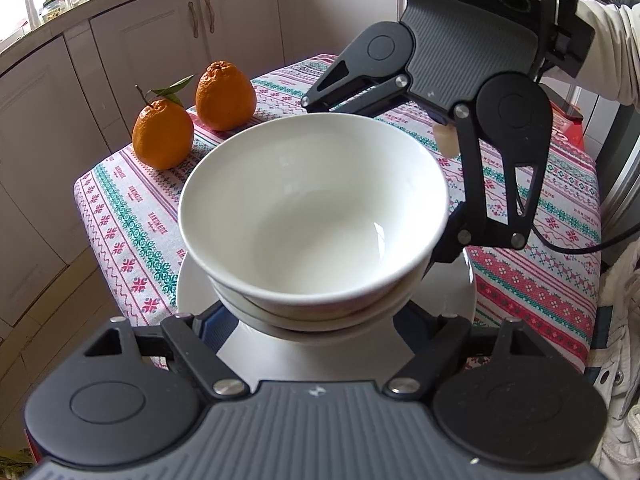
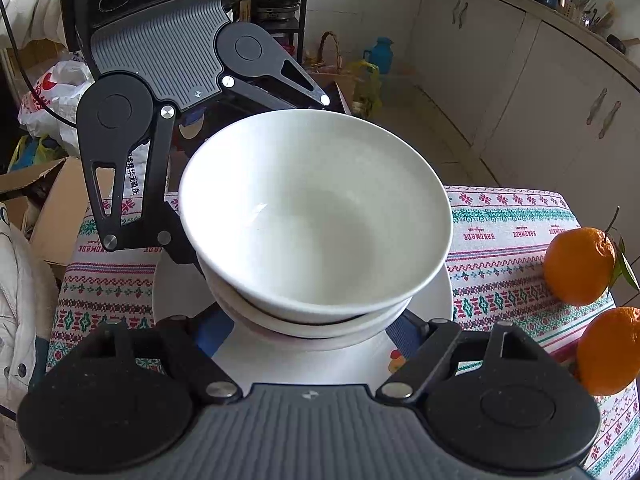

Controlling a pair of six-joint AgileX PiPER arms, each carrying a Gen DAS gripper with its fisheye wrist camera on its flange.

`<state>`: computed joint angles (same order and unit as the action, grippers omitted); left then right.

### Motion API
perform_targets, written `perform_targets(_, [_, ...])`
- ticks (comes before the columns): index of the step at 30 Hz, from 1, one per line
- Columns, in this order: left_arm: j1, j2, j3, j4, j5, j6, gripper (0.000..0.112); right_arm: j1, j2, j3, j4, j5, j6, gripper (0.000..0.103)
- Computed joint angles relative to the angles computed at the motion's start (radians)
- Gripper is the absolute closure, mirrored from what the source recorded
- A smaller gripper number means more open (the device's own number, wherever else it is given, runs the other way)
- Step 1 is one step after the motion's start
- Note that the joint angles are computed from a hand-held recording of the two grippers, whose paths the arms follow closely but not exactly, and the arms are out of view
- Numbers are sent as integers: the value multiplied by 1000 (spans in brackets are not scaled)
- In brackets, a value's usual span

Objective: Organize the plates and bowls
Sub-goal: 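Lift the bowl stack with both tools and lower it onto the plate stack, then open both tools and pull them back from the stacked dishes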

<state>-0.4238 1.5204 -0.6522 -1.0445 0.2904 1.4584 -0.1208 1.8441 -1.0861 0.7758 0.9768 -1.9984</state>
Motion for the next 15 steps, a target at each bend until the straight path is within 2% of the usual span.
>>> perform_targets(3, [1,-3,8,-39,-4,33,28,0,-4,6,6,-4,-3,17])
perform_targets(6, [1,-12,25,-118,0,99,18,-3,-11,15,10,-2,8,15])
perform_targets(9, [-40,-30,57,-173,-60,151,16,-13,-34,44,36,-10,-20,3])
perform_targets(13, [-86,-69,103,-260,-128,186,16,-35,-81,84,45,-5,-28,2])
perform_targets(15, [-131,-104,133,-324,-196,196,15,-48,-120,123,54,-20,-43,2])
